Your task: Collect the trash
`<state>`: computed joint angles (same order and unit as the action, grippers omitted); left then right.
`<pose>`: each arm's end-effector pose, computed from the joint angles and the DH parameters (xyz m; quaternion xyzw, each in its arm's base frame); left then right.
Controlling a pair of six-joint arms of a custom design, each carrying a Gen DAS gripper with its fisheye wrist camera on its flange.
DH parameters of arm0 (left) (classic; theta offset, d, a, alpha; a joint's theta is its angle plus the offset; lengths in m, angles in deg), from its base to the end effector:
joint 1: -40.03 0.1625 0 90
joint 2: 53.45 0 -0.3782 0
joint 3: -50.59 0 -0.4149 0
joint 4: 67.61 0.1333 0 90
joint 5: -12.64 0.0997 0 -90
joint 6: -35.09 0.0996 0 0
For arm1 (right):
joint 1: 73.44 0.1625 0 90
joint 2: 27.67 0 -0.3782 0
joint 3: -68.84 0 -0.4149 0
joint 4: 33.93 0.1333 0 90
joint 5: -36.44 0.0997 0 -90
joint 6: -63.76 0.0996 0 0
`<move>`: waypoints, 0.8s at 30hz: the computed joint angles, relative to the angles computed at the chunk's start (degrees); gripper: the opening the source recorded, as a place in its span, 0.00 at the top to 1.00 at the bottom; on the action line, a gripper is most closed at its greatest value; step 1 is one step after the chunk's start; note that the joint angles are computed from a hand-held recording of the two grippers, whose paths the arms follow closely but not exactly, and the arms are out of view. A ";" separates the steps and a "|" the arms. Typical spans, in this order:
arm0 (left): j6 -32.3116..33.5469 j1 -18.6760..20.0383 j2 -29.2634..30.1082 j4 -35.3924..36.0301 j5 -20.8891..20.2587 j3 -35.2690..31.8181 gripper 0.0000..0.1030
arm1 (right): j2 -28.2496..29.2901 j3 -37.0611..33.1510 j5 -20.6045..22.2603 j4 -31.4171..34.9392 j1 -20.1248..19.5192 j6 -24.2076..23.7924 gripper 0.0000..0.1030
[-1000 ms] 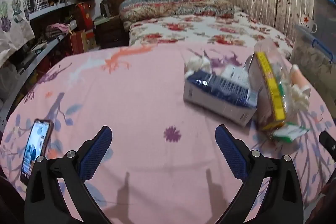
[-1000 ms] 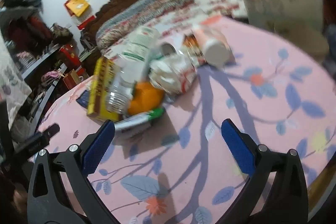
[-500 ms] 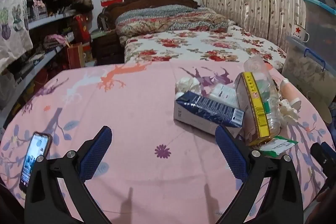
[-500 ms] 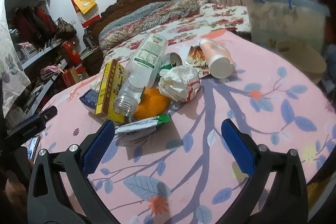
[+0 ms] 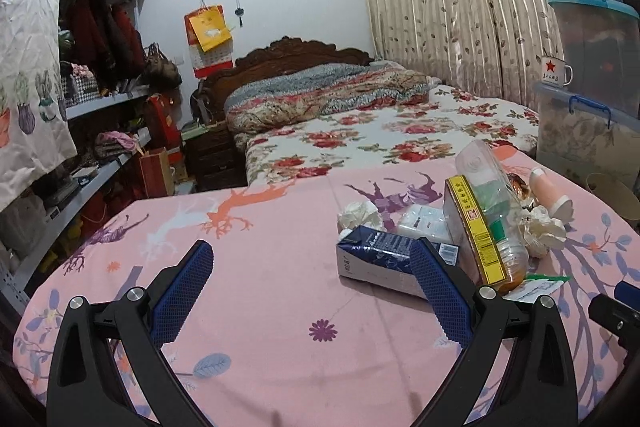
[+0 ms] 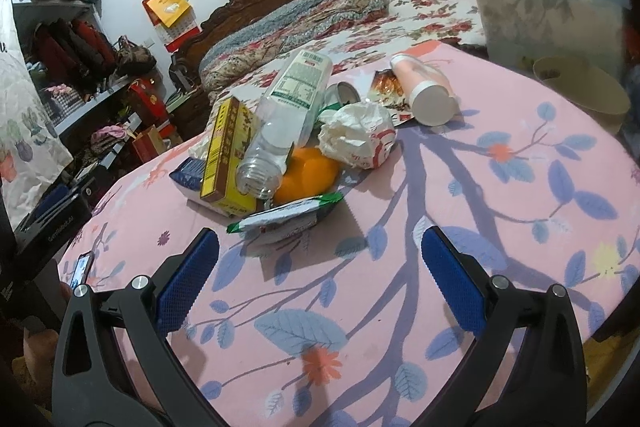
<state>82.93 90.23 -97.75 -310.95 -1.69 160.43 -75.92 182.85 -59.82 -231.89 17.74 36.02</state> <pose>-0.1249 -0.5089 0.1477 0.0871 0.7051 -0.5153 0.4793 0.1340 -0.5599 0.0600 0.2136 -0.9070 0.3381 0.1322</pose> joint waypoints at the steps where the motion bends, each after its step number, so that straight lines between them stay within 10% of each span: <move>1: 0.75 -0.05 -0.02 -0.84 -0.43 -0.03 0.09 | 0.09 0.00 0.03 0.10 0.09 -0.30 0.03; 9: 12.15 -0.06 1.84 -11.46 -0.49 -3.43 0.09 | 0.32 -0.01 0.94 1.81 1.15 -5.06 0.03; 24: 5.66 0.38 -0.35 -8.35 -1.36 -0.36 0.09 | 0.55 -1.32 -1.47 -1.31 0.68 -2.17 0.16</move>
<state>88.59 90.60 -98.10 -319.30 -3.05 160.06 -75.36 181.53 -61.29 -233.20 18.42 33.85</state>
